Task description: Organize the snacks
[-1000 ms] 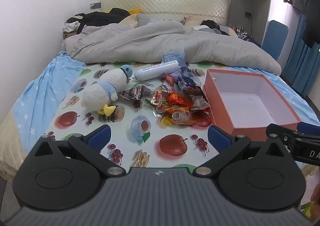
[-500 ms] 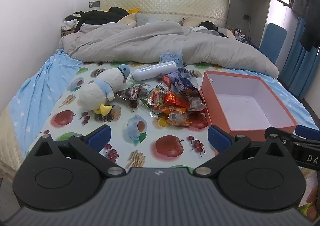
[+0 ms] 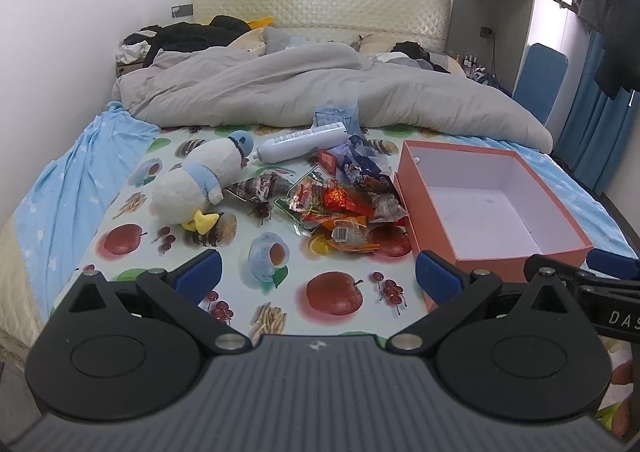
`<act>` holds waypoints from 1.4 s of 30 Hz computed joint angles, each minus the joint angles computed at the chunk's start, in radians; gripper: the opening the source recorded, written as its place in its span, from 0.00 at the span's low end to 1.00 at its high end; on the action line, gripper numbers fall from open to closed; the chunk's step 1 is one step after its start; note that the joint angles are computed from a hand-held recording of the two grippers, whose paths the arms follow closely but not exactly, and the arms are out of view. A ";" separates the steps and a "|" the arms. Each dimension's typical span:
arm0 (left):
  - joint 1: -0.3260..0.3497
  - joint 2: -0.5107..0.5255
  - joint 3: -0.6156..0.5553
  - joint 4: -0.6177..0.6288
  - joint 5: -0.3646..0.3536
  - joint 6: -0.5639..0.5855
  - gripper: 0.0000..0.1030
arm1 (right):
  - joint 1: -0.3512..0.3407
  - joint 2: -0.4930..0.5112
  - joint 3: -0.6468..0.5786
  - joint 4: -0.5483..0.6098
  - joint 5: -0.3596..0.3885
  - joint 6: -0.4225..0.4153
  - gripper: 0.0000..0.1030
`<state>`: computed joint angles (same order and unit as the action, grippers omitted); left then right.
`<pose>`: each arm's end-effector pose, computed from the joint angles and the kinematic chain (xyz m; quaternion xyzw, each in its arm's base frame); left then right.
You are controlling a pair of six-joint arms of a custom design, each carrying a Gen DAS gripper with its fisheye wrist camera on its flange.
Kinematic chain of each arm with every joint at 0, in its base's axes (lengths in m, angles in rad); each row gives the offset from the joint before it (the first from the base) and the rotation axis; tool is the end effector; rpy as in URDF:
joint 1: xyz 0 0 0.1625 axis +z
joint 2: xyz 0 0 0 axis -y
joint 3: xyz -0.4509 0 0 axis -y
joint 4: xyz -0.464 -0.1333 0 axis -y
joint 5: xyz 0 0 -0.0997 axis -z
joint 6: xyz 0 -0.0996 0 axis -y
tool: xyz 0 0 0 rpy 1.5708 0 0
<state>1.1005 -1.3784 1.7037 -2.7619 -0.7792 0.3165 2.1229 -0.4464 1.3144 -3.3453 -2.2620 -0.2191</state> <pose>-0.1097 -0.6664 0.4874 0.1717 0.8356 -0.4128 0.3192 0.4940 -0.6688 0.0343 0.1807 -0.8396 0.4568 0.2321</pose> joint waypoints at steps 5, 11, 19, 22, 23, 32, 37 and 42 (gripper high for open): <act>0.001 0.005 -0.005 0.006 0.001 -0.001 1.00 | 0.000 0.004 -0.005 -0.006 -0.007 -0.004 1.00; 0.004 0.005 -0.004 -0.003 -0.002 0.006 1.00 | -0.001 0.005 -0.007 -0.007 -0.003 -0.004 1.00; 0.009 0.005 -0.007 0.011 -0.011 0.002 1.00 | 0.000 0.010 -0.012 -0.012 -0.011 -0.015 1.00; 0.012 0.009 -0.011 0.015 -0.014 0.004 1.00 | -0.002 0.009 -0.013 0.002 -0.007 -0.001 1.00; 0.013 0.009 -0.012 0.015 -0.016 0.007 1.00 | -0.001 0.011 -0.017 0.005 -0.009 0.000 1.00; 0.028 0.029 -0.030 0.030 -0.031 0.017 1.00 | -0.002 0.028 -0.034 0.015 -0.029 0.012 1.00; 0.038 0.038 -0.038 0.037 -0.047 0.014 1.00 | -0.003 0.035 -0.035 0.016 -0.043 0.020 1.00; 0.054 0.060 -0.057 0.043 -0.052 0.024 1.00 | -0.014 0.034 -0.031 0.032 -0.018 0.038 1.00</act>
